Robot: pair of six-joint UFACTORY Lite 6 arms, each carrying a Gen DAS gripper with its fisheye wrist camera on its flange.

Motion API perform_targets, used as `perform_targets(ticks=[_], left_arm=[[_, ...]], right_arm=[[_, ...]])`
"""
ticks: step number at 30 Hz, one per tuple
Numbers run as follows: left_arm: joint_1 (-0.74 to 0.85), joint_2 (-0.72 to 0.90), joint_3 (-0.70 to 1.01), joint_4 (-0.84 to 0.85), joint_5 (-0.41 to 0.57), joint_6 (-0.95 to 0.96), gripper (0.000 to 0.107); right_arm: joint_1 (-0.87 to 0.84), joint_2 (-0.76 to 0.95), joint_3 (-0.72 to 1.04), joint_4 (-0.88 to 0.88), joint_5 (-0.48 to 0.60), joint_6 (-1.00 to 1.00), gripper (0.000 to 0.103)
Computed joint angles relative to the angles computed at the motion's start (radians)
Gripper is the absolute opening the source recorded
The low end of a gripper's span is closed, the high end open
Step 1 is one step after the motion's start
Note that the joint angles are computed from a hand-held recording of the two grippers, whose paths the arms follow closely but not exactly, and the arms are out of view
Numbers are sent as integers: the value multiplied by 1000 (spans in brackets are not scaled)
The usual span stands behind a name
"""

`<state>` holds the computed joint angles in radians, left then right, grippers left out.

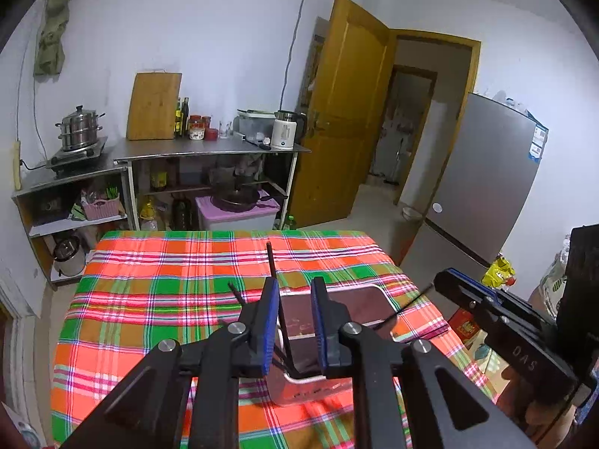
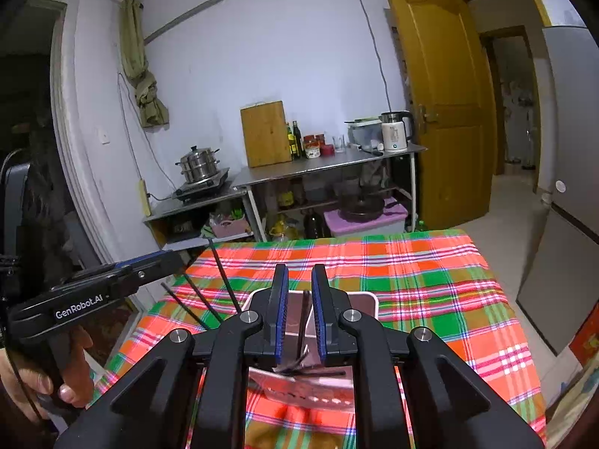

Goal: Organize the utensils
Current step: 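Open both tools to drop the black chopsticks into the pink basket, then move both tools back down to the wooden chopsticks on the table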

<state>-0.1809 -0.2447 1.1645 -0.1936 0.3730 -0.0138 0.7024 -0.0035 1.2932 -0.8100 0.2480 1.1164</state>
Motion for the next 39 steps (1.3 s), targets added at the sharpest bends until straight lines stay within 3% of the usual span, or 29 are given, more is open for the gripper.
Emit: perform_targets(ticks=[8, 13, 18, 24, 31, 39], left_arm=[[-109, -237, -231, 245, -1, -281, 17], [-221, -388, -376, 468, 28, -555, 17], [-357, -511, -490, 688, 97, -845, 17], [-595, -600, -601, 953, 246, -1200, 17], [-718, -654, -707, 1008, 312, -1349, 17], [-751, -636, -778, 1011, 281, -1431, 17]], right_arm=[[60, -199, -210, -153, 40, 173, 13], [130, -310, -334, -239, 92, 280, 13], [197, -416, -454, -281, 141, 351, 13], [264, -511, -572, -296, 193, 407, 14], [290, -609, -704, -266, 210, 426, 14], [286, -653, -803, -235, 196, 437, 14]])
